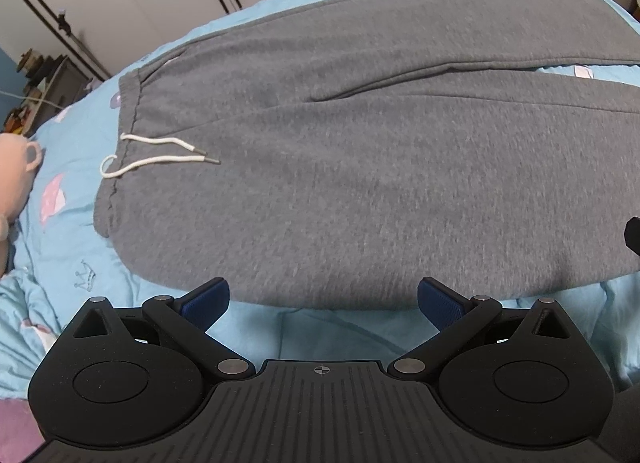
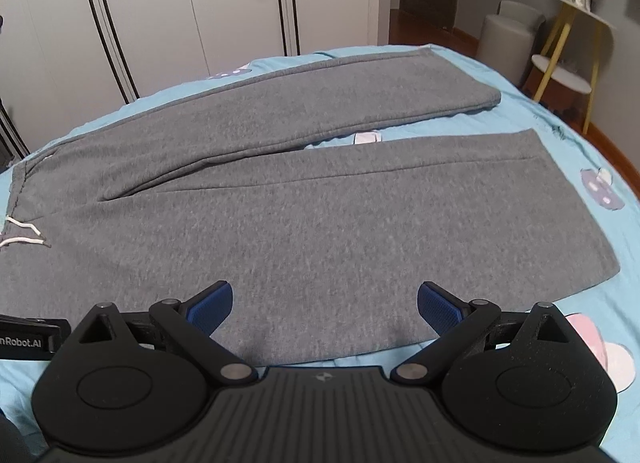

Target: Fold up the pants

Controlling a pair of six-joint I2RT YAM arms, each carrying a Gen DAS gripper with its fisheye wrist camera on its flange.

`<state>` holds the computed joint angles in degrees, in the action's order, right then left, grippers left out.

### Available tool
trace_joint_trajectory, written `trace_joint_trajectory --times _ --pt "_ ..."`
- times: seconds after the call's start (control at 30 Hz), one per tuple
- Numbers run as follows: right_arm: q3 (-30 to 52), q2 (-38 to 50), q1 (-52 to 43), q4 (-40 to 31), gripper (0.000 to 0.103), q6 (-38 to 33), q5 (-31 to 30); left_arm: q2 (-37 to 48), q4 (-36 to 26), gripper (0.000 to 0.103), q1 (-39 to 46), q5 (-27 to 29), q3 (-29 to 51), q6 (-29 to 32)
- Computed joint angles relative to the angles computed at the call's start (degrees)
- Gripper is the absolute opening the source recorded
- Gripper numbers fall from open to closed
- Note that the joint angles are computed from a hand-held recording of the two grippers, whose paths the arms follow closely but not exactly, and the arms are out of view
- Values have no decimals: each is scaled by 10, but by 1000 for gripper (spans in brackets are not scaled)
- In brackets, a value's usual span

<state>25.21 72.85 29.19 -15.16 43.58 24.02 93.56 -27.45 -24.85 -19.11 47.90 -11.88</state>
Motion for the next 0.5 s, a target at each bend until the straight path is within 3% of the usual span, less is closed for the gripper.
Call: trace_joint_trajectory --times 0.17,0.3,0.5 --pt "5 19 5 7 99 -19 10 6 22 103 5 12 -1 -1" --pt "27 59 -28 6 99 -66 -33 6 48 103 33 35 0 -21" --pt "120 110 -192 23 99 -158 -97 71 83 103 85 -22 64 -80"
